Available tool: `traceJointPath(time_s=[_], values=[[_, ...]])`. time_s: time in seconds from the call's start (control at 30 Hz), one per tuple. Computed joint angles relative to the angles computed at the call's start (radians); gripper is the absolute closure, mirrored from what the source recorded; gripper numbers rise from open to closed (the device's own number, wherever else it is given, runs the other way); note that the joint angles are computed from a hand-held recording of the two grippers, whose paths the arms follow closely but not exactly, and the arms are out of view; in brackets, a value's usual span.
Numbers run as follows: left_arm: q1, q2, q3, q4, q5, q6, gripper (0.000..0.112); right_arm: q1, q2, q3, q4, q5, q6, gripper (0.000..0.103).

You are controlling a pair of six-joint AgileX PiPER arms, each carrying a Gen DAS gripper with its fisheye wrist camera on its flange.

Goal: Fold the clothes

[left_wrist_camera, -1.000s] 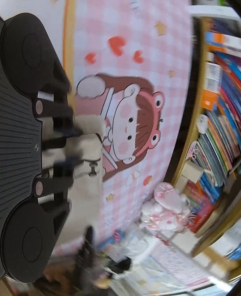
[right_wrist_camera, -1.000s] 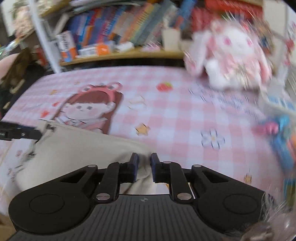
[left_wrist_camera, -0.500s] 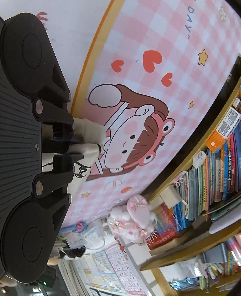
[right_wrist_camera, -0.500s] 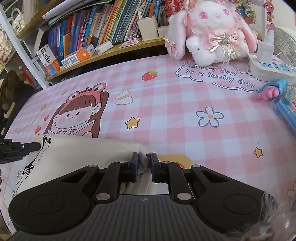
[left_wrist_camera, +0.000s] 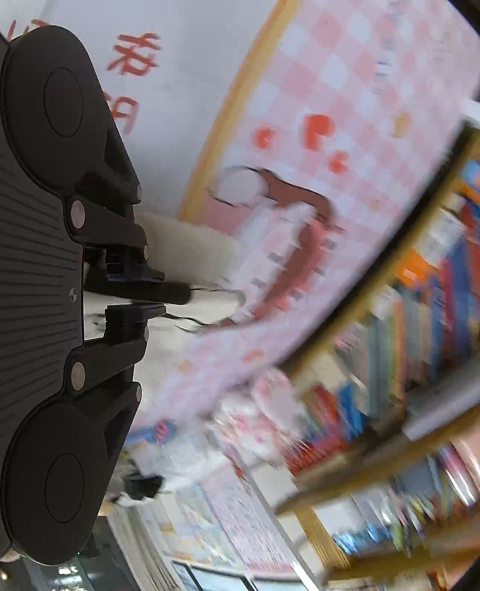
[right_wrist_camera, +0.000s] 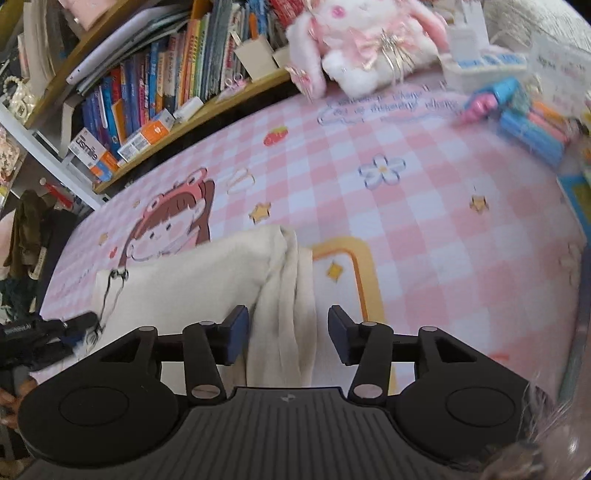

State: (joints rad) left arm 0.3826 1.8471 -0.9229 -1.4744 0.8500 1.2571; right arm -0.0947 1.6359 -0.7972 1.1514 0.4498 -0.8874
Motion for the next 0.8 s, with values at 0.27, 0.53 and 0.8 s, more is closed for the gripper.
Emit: traceJointPath(time_s=[0.27,0.53,0.8], values=[[0.006,0.022,-0.038,0.093,-0.117,-0.135,0.106,-0.001,0.008,0.027,0.042,0.004,0.0,0.058],[0.004,-0.052,0.009,0.191,-0.182,-0.217,0.041,-0.041,-0.021,0.054,0.096,0.04,0.027,0.048],[-0.052,-0.1,0.048,0.298,-0.241,-0.246,0.028,-0.07,-0.025,0.067,0.085,0.103,0.073,0.035]])
